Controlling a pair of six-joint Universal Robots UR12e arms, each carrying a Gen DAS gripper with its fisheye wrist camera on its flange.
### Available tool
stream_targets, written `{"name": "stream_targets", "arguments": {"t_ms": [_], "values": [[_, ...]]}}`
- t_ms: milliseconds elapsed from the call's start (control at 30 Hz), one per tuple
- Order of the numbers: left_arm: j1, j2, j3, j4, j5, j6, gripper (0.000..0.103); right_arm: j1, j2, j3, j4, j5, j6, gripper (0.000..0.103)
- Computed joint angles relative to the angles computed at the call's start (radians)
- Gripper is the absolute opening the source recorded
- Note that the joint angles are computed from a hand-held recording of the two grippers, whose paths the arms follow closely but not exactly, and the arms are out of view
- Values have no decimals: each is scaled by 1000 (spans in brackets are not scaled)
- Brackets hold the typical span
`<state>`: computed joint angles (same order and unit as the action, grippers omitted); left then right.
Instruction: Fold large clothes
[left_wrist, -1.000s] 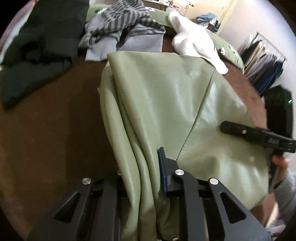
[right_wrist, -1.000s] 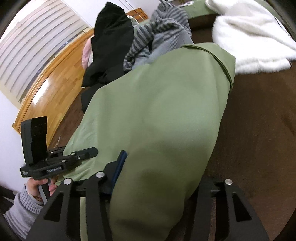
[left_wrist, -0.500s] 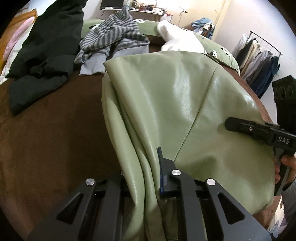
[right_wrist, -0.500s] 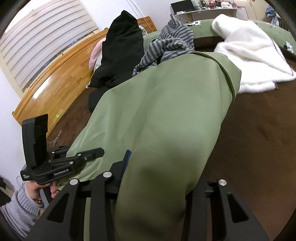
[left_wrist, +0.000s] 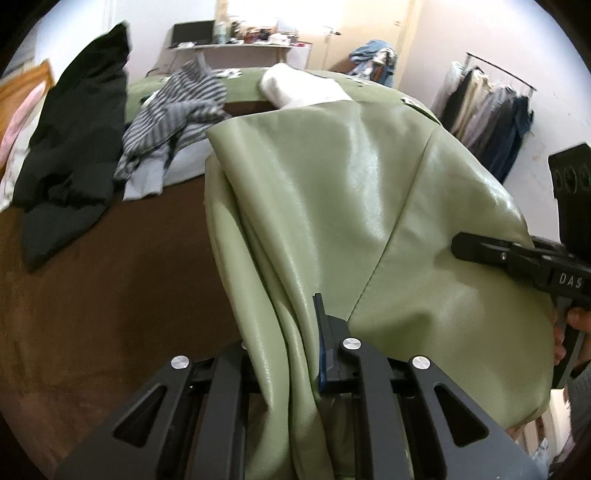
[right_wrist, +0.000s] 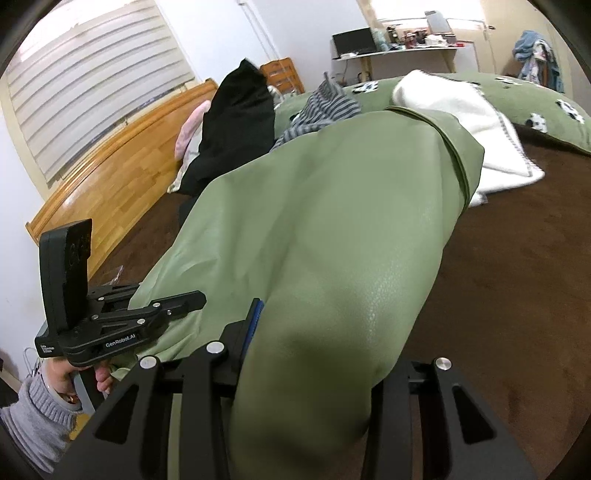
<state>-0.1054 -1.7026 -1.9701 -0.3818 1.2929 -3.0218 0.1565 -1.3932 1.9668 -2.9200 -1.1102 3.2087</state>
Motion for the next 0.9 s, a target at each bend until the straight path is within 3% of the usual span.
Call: {"name": "stream_targets", "arguments": {"t_ms": [467, 900], "values": [[-152, -35, 83, -25, -31, 20, 15, -162, -198, 167, 3, -15, -7, 36], [-310, -105, 200, -58, -92, 16, 15, -402, -430, 312, 91, -18, -44, 36]]}}
